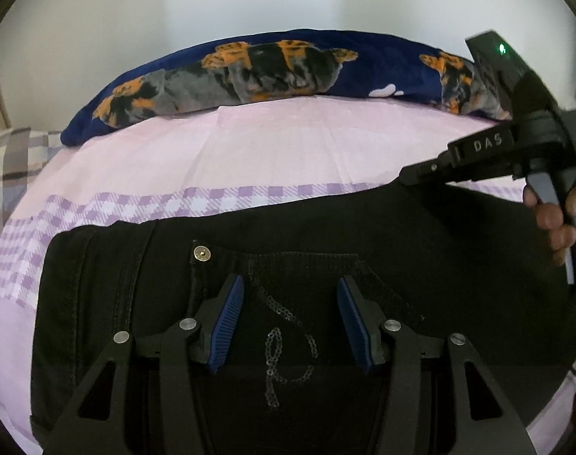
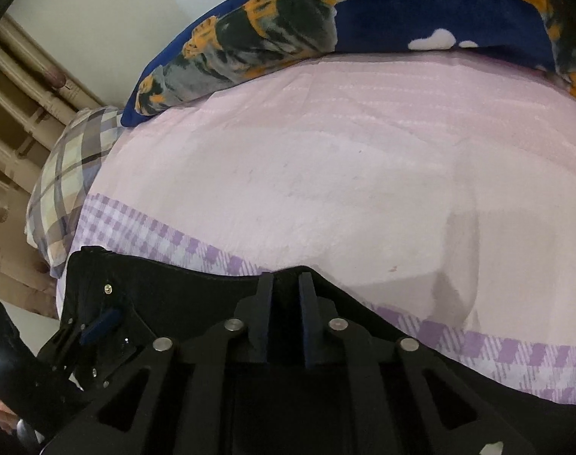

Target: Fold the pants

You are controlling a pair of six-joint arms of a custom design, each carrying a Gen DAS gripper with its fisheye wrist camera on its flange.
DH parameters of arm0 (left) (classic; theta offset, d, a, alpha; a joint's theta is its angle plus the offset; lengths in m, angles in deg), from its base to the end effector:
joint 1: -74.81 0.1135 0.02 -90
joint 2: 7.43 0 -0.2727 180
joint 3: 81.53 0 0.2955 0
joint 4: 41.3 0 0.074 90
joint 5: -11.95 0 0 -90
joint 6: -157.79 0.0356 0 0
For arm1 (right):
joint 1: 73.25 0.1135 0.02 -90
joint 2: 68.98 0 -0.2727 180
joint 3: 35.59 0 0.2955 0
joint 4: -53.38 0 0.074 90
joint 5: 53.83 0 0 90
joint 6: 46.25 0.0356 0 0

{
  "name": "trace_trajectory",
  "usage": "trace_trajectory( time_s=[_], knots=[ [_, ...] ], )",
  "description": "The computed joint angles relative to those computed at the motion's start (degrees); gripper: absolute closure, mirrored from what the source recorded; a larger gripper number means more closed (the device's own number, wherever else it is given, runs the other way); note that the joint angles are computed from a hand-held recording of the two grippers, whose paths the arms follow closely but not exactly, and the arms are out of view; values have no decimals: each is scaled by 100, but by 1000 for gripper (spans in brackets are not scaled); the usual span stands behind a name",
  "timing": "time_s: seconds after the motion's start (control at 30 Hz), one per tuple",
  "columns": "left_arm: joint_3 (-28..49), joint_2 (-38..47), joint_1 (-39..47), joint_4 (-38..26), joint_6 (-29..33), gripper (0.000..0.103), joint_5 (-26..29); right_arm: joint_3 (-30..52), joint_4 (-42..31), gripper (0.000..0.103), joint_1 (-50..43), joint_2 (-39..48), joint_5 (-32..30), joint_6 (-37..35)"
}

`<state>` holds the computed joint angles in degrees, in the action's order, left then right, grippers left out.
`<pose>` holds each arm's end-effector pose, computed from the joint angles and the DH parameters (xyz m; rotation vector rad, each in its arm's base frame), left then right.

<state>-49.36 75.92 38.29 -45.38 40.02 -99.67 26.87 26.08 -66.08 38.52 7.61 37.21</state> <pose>0.1964 -0.1291 0.0661 0.0408 2.4399 -0.0116 0.3379 0.0597 0.0642 -0.4370 2.7225 0.7036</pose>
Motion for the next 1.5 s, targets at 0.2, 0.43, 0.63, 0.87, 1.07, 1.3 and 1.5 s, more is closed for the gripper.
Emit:
trace_trajectory(
  time_s=[0.2,0.43,0.63,0.87,1.07,1.3,1.5],
  knots=[
    [74,-515,-94,-540,-315,47,148,-467,80,67,-461,-873,-328,150],
    [401,-333,-1023,-713,-545,46,-33,-1249,-617,66,-1703,-1858,-530,-710],
    [674,422,-1516,-782,-870,46,-61,-1631,-1018,66,-3164,-1960,-432,-1594],
    [828,617,-1827,-1146,-1275,43,-381,-1379,-1423,68,-5104,-1688,-398,-2552],
    [1118,672,-2030,-1403,-1529,42,-317,-560,-2119,66,-6848,-1086,-435,-3289],
    [1837,1093,-2264,-1391,-1251,42,-39,600,-2984,66,-8559,-301,-627,-3666],
    [2706,1714,-2524,-1517,-843,42,101,1200,-3197,66,-9162,237,-681,-3489]
  ],
)
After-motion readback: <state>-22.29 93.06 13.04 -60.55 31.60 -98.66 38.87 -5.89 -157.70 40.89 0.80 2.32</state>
